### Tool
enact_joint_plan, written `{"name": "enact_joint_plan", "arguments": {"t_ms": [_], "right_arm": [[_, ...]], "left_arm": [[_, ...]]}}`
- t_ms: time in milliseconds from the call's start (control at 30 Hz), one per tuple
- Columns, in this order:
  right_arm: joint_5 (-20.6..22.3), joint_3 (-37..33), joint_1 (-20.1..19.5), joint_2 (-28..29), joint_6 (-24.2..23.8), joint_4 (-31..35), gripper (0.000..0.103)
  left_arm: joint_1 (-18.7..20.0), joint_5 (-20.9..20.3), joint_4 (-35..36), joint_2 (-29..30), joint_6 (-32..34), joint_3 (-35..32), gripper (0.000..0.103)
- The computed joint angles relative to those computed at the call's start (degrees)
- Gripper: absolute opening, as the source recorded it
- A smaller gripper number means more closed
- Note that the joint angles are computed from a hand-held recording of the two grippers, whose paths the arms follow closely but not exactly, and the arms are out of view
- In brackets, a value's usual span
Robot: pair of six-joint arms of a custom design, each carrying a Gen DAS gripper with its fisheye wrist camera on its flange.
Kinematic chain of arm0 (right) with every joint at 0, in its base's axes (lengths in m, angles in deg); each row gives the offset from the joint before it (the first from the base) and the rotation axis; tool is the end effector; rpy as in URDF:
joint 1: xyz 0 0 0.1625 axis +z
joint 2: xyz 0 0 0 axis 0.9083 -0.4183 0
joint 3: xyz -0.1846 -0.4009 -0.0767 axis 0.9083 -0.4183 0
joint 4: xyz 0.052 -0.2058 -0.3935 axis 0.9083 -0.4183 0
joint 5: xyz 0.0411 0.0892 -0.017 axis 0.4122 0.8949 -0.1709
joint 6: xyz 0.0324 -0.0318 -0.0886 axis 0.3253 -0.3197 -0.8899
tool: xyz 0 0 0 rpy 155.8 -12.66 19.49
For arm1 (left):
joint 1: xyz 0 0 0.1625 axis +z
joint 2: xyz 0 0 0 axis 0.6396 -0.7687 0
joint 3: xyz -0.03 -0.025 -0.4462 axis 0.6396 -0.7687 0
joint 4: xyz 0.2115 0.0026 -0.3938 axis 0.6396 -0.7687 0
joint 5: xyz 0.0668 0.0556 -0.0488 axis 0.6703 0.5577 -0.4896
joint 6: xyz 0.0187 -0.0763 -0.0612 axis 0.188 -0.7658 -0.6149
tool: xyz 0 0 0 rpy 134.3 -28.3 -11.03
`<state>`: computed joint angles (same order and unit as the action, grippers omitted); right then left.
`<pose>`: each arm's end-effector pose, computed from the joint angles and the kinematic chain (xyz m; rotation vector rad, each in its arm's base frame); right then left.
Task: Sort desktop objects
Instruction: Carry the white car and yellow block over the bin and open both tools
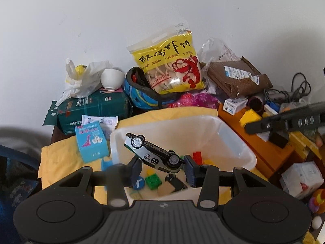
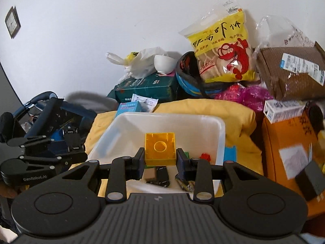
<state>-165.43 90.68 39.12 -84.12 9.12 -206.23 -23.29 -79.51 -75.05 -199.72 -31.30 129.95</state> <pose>0.2044 -0.3353 0.1479 0.9982 -2.6219 0.6953 -0.1487 -0.2684 0.2125 0.6291 2.2965 -1.0167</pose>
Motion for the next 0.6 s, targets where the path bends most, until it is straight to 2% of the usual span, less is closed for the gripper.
{"name": "enact_joint_plan", "arguments": {"t_ms": [233, 400, 433, 467, 600], "right_arm": [[-3.42, -4.08, 1.08, 4.23, 1.16, 4.27, 0.035], [-7.12, -7.44, 1.72, 7.59, 3.21, 7.36, 0.037], [-8.48, -8.17, 1.97, 8.55, 3.39, 7.4, 0.046], [-9.48, -8.69, 2.14, 9.31, 3.63, 7.17, 0.062], [-10.22, -8.01, 1.91, 10.14, 1.88, 3.42, 0.065]], "left_arm": [[7.55, -1.79, -13.62, 9.78, 6.87, -2.67, 0.049], [11.55, -4.67, -15.18, 14.9, 9.71, -5.67, 0.05], [12.47, -5.41, -14.47, 15.72, 9.65, -6.46, 0.053], [12.72, -5.24, -13.53, 15.9, 9.09, -6.73, 0.055], [11.78, -3.66, -9.09, 14.17, 5.7, -5.81, 0.055]]}}
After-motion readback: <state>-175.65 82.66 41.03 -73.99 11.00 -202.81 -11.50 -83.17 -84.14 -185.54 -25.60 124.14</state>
